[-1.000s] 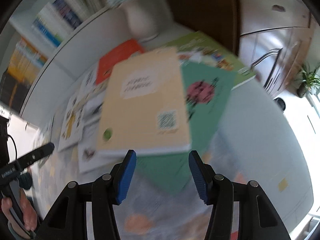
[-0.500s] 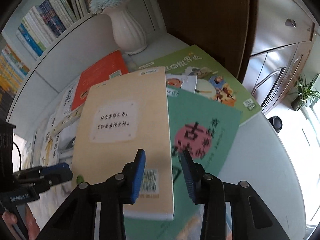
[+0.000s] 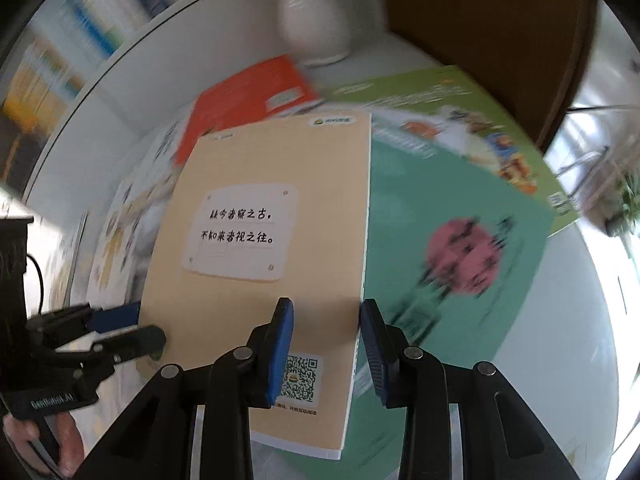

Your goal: Organize books

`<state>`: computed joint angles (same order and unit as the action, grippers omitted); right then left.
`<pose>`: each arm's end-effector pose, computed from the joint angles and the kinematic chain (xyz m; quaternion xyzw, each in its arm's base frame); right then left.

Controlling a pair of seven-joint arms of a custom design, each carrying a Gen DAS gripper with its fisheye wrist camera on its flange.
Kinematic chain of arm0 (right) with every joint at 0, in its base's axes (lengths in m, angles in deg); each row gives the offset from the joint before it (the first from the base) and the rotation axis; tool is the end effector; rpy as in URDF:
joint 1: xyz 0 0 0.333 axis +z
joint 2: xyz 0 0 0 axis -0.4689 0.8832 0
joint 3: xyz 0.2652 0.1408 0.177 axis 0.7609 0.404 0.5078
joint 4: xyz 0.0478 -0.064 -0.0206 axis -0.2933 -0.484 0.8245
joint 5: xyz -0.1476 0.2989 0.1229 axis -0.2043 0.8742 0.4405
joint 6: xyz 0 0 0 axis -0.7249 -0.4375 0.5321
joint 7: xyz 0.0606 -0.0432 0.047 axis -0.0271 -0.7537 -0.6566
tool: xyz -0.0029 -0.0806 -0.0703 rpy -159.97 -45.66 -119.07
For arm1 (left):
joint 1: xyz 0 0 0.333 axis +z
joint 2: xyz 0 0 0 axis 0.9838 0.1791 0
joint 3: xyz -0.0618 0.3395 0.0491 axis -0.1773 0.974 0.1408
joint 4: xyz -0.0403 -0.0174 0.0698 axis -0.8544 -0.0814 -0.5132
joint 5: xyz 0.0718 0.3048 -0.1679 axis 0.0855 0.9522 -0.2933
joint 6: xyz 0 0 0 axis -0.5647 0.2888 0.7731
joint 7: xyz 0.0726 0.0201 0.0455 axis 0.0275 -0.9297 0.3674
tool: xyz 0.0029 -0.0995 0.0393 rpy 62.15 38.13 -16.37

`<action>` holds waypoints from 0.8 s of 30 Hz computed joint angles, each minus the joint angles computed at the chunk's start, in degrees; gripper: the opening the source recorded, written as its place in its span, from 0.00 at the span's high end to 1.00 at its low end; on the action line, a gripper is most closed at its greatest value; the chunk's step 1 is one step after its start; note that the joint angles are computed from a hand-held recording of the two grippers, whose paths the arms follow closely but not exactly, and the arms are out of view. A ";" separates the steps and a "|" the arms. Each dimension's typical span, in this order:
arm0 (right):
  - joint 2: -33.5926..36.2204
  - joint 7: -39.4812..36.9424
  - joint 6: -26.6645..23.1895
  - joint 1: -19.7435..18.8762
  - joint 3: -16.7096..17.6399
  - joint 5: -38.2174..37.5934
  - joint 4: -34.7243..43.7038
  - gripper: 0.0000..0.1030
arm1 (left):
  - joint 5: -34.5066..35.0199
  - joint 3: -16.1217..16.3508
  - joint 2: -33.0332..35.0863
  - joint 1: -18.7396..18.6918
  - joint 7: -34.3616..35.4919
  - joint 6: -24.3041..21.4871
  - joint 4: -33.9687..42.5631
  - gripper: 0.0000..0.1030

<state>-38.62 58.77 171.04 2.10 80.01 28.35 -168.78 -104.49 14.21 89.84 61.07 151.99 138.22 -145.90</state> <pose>0.5324 0.3890 0.4472 -0.7182 0.6550 -0.0346 0.2321 0.4795 -0.3295 0.4753 0.6354 -0.7380 0.2201 0.0566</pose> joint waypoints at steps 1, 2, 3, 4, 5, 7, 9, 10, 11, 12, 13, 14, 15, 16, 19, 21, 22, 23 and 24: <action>-0.03 -1.11 0.08 0.06 1.20 0.88 -0.25 0.66 | -0.85 0.17 -2.65 0.16 -1.21 0.75 -3.35 0.60; -0.01 -2.15 0.19 0.13 2.22 1.90 -0.39 0.66 | -2.31 0.29 -5.08 0.35 -1.57 1.53 -6.36 0.60; 0.07 -2.95 0.28 0.28 2.91 2.79 -0.41 0.65 | -3.00 0.51 -6.94 0.34 -2.39 1.90 -8.59 0.60; 0.16 -4.00 0.76 0.45 3.96 4.11 -0.62 0.65 | -3.62 0.91 -9.15 0.43 -3.71 1.99 -11.25 0.60; 0.31 -5.44 1.41 0.28 5.08 5.88 -0.85 0.65 | -4.61 1.33 -10.35 0.47 -4.07 1.91 -12.97 0.60; 0.88 -7.99 2.96 -0.05 6.94 9.59 -1.25 0.65 | -8.54 2.46 -12.39 0.51 -2.59 1.87 -15.99 0.60; 1.29 -10.42 4.50 -0.67 8.63 13.57 -2.13 0.66 | -12.18 3.21 -13.97 0.21 -0.92 3.02 -18.21 0.60; 1.83 -12.87 3.50 -2.26 10.64 17.43 -2.00 0.66 | -14.29 3.55 -14.82 -0.10 0.28 3.77 -19.20 0.60; 1.62 -14.50 3.70 -3.20 11.82 20.81 -2.85 0.66 | -15.18 3.73 -15.67 -0.28 0.68 4.18 -20.05 0.60; 0.84 -15.78 4.48 -3.55 12.34 23.24 -4.24 0.67 | -14.49 3.58 -16.50 -0.29 0.01 4.61 -20.79 0.60; 0.17 -16.46 4.58 -3.35 12.11 24.39 -4.98 0.67 | -14.08 3.55 -16.97 -0.43 -0.33 4.83 -21.26 0.60; -0.74 -16.97 5.06 -3.01 11.82 25.29 -6.33 0.67 | -14.96 3.80 -17.23 -0.94 0.55 4.87 -21.57 0.59; -1.33 -17.59 5.47 -2.80 11.65 26.25 -7.30 0.67 | -15.80 4.04 -17.05 -1.41 1.64 4.76 -21.51 0.57; -1.69 -19.32 6.90 -3.38 12.43 28.89 -8.64 0.67 | -16.12 4.10 -16.39 -1.78 2.62 4.19 -21.05 0.54; -0.73 -25.02 12.50 -5.63 15.43 37.89 -9.78 0.68 | -11.33 2.78 -14.86 -1.58 0.48 4.51 -19.82 0.45; 0.56 -27.75 13.27 -6.92 16.88 42.28 -8.48 0.68 | -10.67 2.49 -14.56 -1.92 0.19 4.79 -19.36 0.44; 1.19 -29.33 13.43 -7.31 17.40 43.75 -7.78 0.68 | -11.74 2.63 -14.44 -2.26 1.09 4.94 -19.25 0.44; 1.47 -29.86 13.75 -6.91 17.09 44.11 -7.44 0.68 | -11.40 2.45 -14.44 -2.31 0.66 5.30 -19.38 0.42; 1.56 -30.89 14.99 -6.84 17.42 45.26 -7.66 0.66 | -11.50 2.43 -14.57 -2.43 0.70 5.43 -19.63 0.41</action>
